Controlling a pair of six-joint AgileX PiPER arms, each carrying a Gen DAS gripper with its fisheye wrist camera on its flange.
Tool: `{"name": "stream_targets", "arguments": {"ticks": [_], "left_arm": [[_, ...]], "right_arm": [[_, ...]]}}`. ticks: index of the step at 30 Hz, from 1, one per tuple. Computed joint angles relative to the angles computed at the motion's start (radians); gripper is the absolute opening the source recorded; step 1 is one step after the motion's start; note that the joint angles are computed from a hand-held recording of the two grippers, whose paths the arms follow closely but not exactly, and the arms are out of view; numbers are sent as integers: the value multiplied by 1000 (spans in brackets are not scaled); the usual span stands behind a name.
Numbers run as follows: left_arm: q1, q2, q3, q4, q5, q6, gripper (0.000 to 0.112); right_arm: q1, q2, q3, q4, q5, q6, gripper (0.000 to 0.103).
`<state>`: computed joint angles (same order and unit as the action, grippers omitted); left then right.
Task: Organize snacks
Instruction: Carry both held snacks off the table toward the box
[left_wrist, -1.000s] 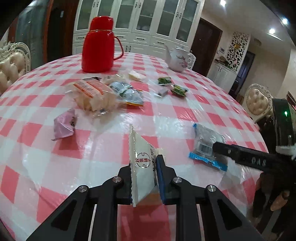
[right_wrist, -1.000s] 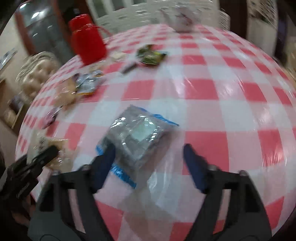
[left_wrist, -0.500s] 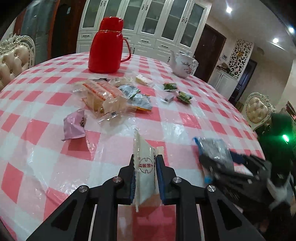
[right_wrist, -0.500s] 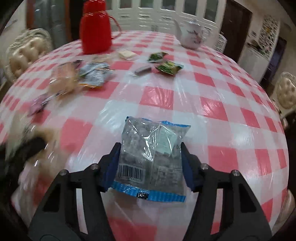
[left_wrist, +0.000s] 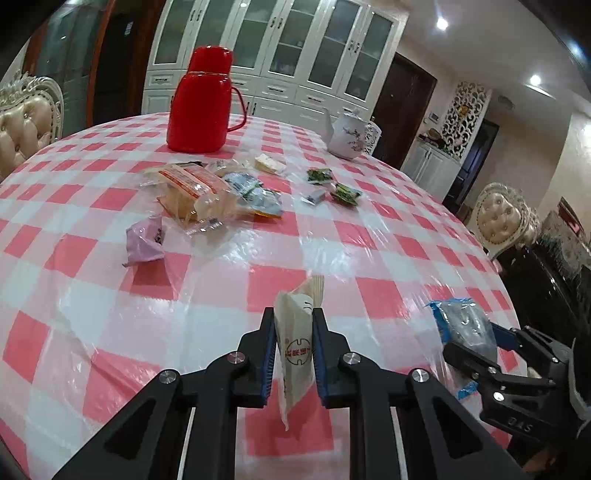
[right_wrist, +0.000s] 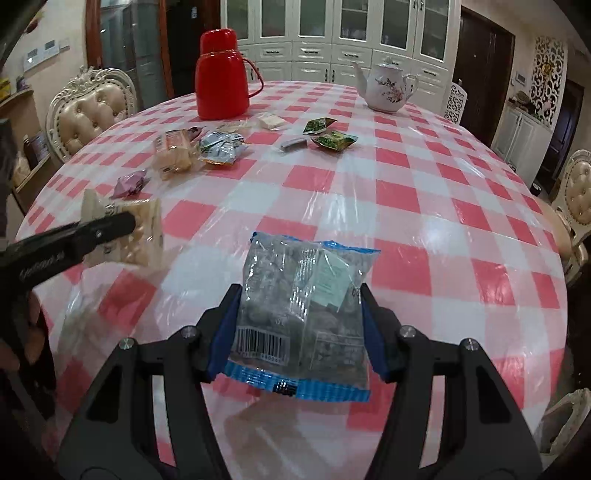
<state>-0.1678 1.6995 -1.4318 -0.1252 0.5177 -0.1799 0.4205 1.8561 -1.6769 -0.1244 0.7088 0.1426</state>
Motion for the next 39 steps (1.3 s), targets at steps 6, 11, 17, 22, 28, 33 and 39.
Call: {"name": "stream_targets", "arguments": {"ticks": [6,11,17,22,28,33,39], "left_arm": [[-29,-71,107,-42,-53,51,15],[-29,-132,179,-194,-94,175,15],[-113,-160,205,-119,-109,108,15],[-215,-165,197,11,-103,-4,15],[-340,-147,162,132,-73,-97,15],[-438,-119,118,225,-45,-163,15],[-542,-68,50,292,-5,-202,15]], "right_arm": [[-19,-115,169,21,-70,-27,64],[-27,-222,301,30,-123,-55,64],[-47,-316,402,22,-145,-61,64],[-79,-372,472,48,-159,-99,64],[-130,-443,547,82,-170,-144,64],[-197,-496,597,137,-164,-211,64],[-313,-558,666,225,-152,-320,64]]}}
